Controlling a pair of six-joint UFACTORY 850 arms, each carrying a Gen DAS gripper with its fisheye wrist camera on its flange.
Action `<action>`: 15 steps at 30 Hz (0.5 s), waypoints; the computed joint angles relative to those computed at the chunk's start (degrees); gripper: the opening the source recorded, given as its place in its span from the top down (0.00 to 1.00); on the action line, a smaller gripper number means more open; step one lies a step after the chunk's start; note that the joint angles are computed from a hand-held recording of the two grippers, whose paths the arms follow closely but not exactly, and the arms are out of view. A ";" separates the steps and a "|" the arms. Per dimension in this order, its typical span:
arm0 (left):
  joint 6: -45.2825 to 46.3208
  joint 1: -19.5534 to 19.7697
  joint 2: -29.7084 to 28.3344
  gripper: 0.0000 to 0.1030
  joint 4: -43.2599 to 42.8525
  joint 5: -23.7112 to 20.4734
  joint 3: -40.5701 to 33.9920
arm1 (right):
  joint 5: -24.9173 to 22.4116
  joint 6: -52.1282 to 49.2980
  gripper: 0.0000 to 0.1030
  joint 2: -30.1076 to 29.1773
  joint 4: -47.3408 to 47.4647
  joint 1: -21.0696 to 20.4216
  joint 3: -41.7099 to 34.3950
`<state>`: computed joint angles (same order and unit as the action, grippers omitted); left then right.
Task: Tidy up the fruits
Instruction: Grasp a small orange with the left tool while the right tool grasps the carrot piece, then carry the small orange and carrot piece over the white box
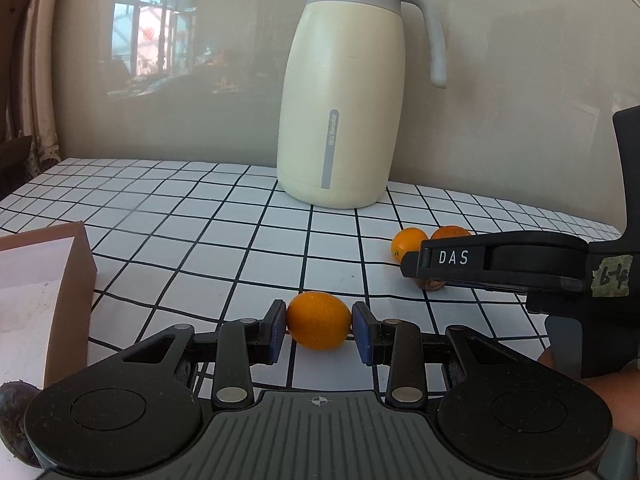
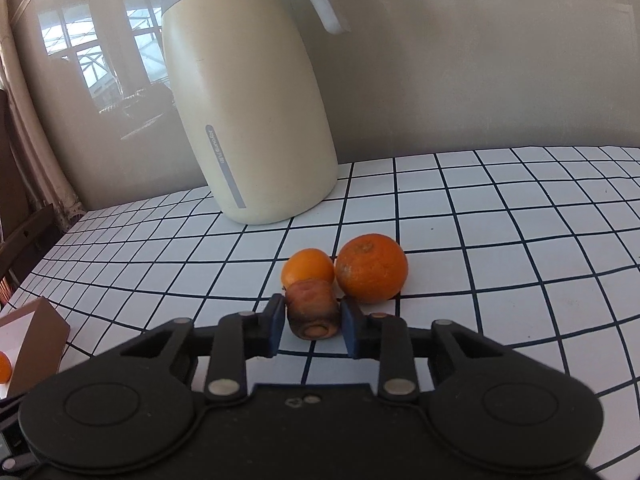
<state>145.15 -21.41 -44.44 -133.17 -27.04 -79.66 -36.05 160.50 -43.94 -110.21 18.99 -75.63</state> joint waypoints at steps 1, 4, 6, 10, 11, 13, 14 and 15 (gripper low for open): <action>-0.24 -0.03 -0.05 0.65 0.10 -0.01 -0.06 | -0.57 -0.16 0.79 0.12 0.20 0.24 0.29; -0.87 0.07 -0.11 0.65 0.58 -0.14 -0.15 | -1.03 0.24 0.79 1.03 -0.01 0.72 1.70; -1.22 0.10 -0.07 0.65 0.50 -0.25 -0.04 | -1.26 0.66 0.80 1.71 0.07 1.27 2.76; -2.27 0.39 0.35 0.65 0.69 -0.93 0.80 | -2.46 1.32 0.80 3.07 0.64 3.09 4.74; -2.27 0.44 0.50 0.65 0.69 -1.05 1.07 | -2.90 1.21 0.80 3.34 1.00 3.62 5.09; -2.08 0.67 0.89 0.65 0.94 -1.34 1.69 | -4.30 0.12 0.80 3.58 2.34 4.71 5.46; -2.19 0.79 1.11 0.65 1.26 -1.58 2.04 | -4.89 -0.45 0.80 3.68 2.87 5.19 5.58; -2.17 0.91 1.37 0.65 1.46 -1.84 2.45 | -5.32 -1.06 0.80 3.74 3.59 5.57 5.63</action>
